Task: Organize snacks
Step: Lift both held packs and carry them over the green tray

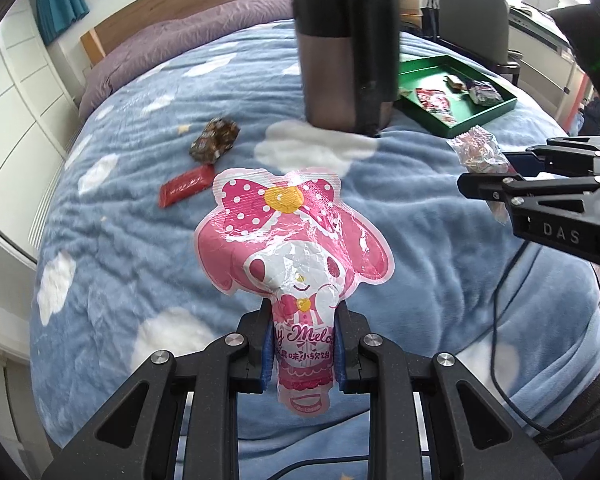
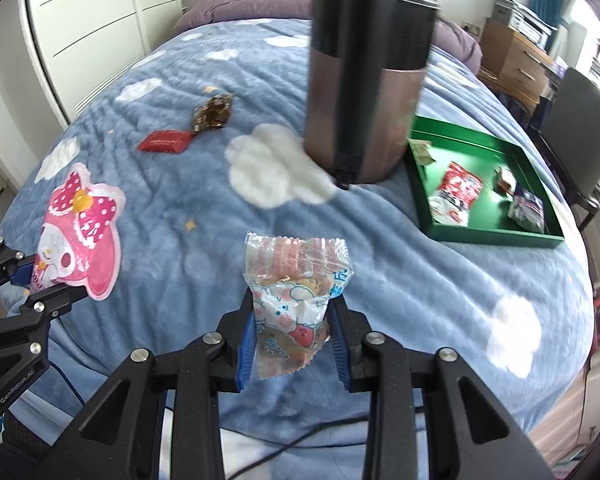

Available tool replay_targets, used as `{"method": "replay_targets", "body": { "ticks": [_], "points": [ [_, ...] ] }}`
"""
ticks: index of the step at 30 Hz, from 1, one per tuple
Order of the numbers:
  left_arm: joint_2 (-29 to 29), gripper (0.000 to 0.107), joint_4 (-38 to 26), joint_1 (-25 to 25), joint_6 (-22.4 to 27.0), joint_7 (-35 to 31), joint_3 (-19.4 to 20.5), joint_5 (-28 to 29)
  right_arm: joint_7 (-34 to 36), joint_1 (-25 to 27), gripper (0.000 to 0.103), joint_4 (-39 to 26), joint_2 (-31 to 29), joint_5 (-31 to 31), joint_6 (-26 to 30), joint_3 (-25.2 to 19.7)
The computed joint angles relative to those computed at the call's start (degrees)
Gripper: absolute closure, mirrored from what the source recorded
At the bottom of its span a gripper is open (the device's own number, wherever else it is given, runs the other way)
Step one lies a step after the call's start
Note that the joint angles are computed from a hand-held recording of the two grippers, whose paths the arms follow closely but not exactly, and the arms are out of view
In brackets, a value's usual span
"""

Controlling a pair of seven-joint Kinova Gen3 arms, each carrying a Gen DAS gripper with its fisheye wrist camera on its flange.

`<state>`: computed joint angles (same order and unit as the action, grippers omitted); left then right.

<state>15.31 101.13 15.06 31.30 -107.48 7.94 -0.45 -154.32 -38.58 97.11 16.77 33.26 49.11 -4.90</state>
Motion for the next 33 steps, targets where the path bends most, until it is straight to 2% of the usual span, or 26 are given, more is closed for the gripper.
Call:
{"method": "replay_targets", "body": {
  "ticks": [7, 16, 24, 33],
  "points": [
    [-1.3, 0.088, 0.1, 3.5, -0.1, 2.4, 0.4, -2.2, -4.4, 1.4, 0.103, 5.4, -4.3, 2.3, -1.1, 0.2],
    [-1.0, 0.088, -2.8, 10.3, 1.4, 8.1, 0.7, -8.3, -8.6, 6.7, 0.103, 12.0, -9.1, 4.9, -3.8, -0.9],
    [1.3, 0.088, -8.4, 15.8, 4.4, 11.8, 1.3, -12.9, -9.5, 12.6, 0.103, 16.4, -12.7, 6.1, -6.5, -1.1],
    [6.0, 0.088, -16.1, 19.9, 7.8, 12.1, 1.6, -14.1, -7.3, 19.6, 0.103, 18.8, -15.4, 6.2, -9.9, -0.3]
  ]
}}
